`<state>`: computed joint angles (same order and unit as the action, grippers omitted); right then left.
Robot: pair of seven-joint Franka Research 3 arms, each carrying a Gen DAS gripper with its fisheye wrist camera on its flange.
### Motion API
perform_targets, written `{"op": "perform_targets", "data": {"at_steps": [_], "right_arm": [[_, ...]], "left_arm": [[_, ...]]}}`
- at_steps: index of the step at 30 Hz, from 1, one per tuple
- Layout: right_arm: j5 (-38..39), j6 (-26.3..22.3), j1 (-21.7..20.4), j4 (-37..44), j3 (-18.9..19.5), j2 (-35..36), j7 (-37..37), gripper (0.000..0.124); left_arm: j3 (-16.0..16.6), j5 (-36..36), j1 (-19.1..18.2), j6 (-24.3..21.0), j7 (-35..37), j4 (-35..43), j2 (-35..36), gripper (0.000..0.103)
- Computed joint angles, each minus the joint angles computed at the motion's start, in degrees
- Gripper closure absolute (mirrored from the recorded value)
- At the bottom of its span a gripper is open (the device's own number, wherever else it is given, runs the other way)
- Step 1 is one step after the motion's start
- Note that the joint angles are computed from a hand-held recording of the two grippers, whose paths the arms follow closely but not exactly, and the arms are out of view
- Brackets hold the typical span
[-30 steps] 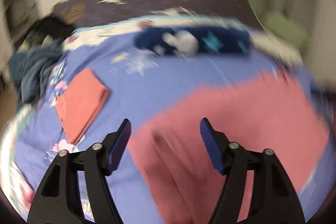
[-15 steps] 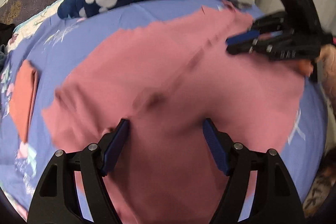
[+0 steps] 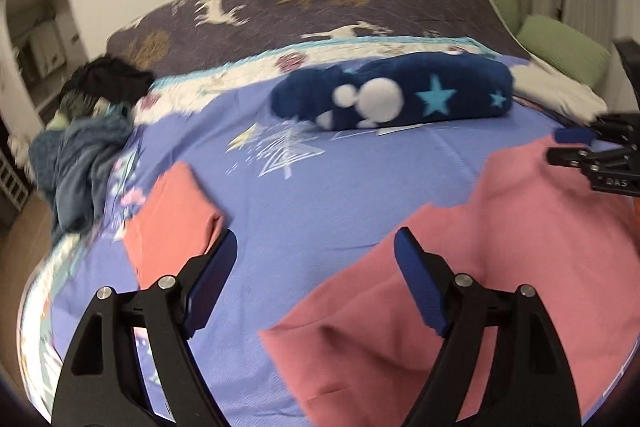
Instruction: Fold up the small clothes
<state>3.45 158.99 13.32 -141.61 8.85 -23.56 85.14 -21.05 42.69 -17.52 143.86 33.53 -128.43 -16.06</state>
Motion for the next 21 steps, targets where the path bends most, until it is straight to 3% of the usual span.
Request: {"op": "perform_targets", "data": {"at_steps": [6,9,11,12,14,16,18,21], "right_arm": [[3.20,-1.90,-1.55,-1.51,-3.20,-1.36,0.65,0.080],[2.80,-2.89,-1.75,-3.11,-2.81,-2.99,-0.53,0.080],[2.00,-3.03,-1.21,-4.30,-1.82,-4.40,-1.64,0.080],[3.13,-3.37,0.74,-4.69,-2.63,-5.15,-2.81,0.080],[11.24,-6.79,9.12,-3.52,-6.67,-5.51,-10.46,0.080],[17.00,-9.61,13.97,-1.66,-7.77,-4.61,-16.63,0.082],[18.88,-12.08,16.00,1.00,-5.90,-2.07,-20.38,0.086],[14.95,-14.72,15.67,6.87,-0.15,5.29,-21.02,0.099]], "left_arm": [[4.23,-9.40,-1.71,10.07,3.29,-8.79,-6.42,0.022],[1.84,-9.48,-1.83,8.19,7.01,-9.92,-7.93,0.022],[-0.79,-8.23,-2.17,3.68,9.54,-9.17,-7.45,0.021],[-3.06,-5.98,-1.57,0.08,9.17,-8.35,-7.00,0.021],[-4.72,-3.43,-1.62,-3.81,8.21,-7.52,-6.18,0.021],[-3.04,-4.43,-3.03,-2.44,8.49,-8.55,-6.53,0.021],[-1.70,-6.29,-3.83,-1.06,7.84,-9.87,-7.39,0.021],[-0.56,-8.95,-4.74,0.02,8.10,-11.73,-8.71,0.021]]}}
